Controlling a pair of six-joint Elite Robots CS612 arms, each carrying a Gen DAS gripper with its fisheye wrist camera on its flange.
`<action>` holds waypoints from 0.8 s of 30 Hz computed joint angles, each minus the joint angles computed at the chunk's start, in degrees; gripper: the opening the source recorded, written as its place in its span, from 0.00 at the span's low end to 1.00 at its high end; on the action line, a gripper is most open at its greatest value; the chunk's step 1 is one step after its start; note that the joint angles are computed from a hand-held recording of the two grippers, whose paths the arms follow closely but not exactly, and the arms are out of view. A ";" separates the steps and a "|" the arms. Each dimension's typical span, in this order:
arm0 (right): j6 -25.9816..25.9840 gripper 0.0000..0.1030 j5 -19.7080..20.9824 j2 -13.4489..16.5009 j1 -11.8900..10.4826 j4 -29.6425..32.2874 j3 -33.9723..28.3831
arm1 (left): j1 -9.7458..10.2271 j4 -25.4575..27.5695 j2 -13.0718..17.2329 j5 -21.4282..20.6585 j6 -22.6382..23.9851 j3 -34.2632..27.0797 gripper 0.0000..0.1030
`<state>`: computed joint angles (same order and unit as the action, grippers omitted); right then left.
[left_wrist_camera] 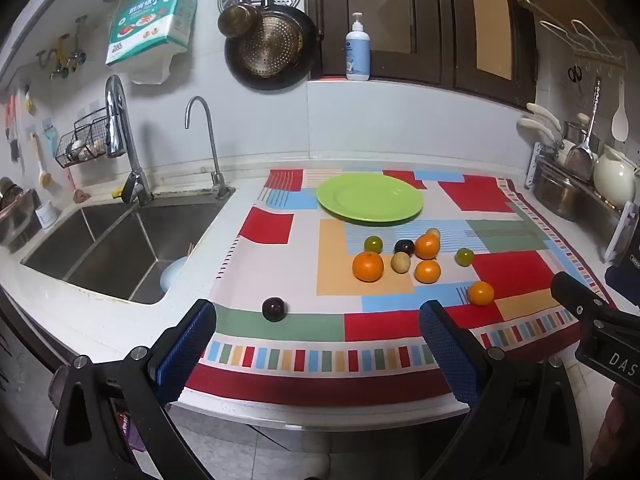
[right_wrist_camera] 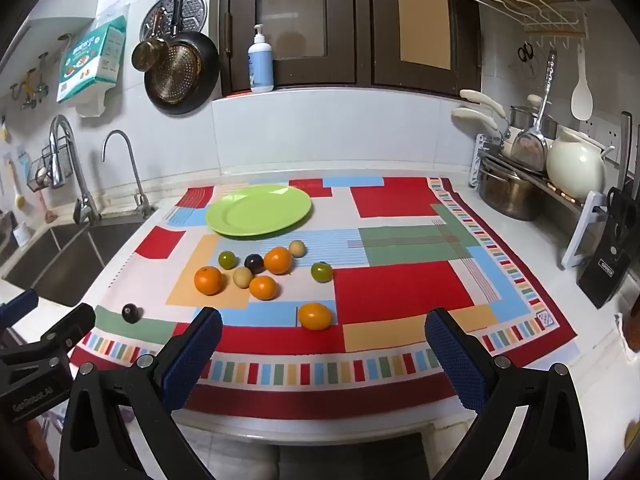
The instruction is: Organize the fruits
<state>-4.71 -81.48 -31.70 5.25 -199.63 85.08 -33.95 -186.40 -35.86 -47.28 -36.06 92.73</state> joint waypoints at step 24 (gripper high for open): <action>-0.60 0.99 1.62 -0.58 -0.33 -2.68 1.39 | -0.75 -3.08 -0.18 1.61 1.08 0.76 1.00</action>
<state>-5.30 -79.86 -32.28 4.92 -202.31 86.47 -34.70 -189.48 -36.04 -45.67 -34.98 93.49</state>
